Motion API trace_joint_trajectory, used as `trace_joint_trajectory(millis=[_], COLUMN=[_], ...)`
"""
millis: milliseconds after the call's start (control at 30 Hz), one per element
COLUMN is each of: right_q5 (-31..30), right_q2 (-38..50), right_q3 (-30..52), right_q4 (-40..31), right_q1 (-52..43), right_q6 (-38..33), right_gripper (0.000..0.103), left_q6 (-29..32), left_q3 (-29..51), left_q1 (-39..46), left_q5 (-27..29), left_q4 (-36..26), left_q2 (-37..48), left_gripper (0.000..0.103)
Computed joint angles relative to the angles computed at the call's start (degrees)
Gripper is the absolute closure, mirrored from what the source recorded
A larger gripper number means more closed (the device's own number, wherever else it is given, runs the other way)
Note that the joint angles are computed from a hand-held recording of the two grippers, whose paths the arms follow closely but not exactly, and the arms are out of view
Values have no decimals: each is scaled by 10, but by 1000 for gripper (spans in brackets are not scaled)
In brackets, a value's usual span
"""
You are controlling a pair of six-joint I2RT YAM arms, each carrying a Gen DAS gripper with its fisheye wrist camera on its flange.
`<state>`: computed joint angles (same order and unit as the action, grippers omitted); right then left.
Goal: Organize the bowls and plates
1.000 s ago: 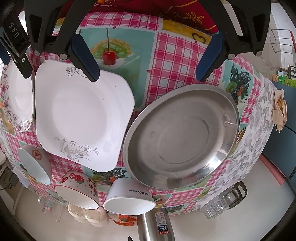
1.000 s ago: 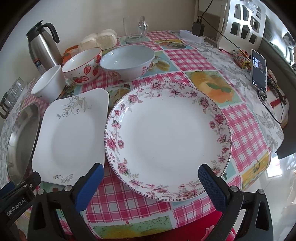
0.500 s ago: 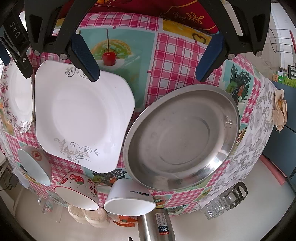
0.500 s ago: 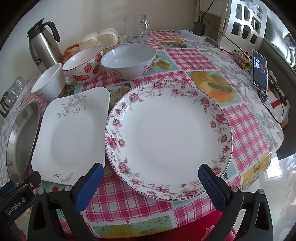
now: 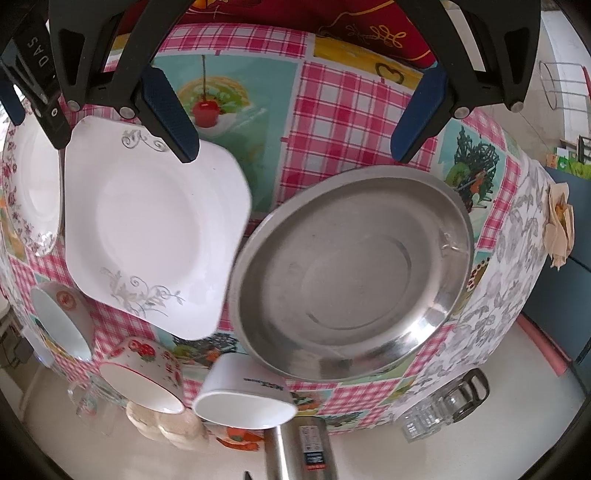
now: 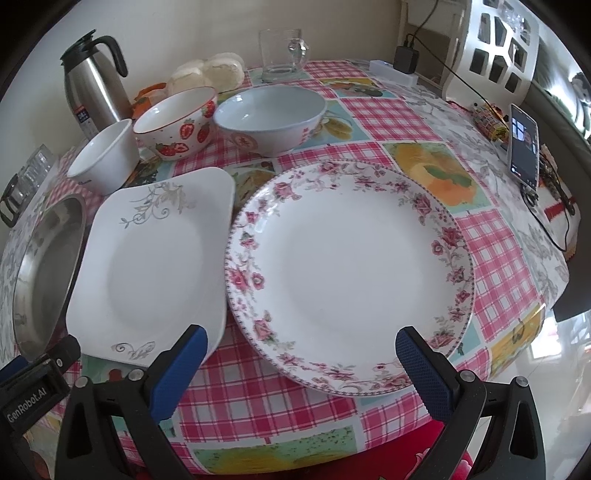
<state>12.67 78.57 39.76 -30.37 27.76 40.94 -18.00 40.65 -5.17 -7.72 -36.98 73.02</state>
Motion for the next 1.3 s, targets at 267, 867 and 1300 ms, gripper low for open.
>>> trace_joint_trajectory(millis=[267,867,1300], right_q5=[14,28,48], right_q2=[6,125,203], right_q3=[17,110,165], right_q4=[23,125,176], right_q1=[54,162,184], right_q6=[33,33,-23], right_gripper=[0,0,0], left_q6=[19,106,80], left_q3=[1,22,57], left_q1=[118,360,370], left_q5=[13,164,135], left_q4=[-6,62,61], left_q2=[-13,90,155], left_gripper=[0,0,10])
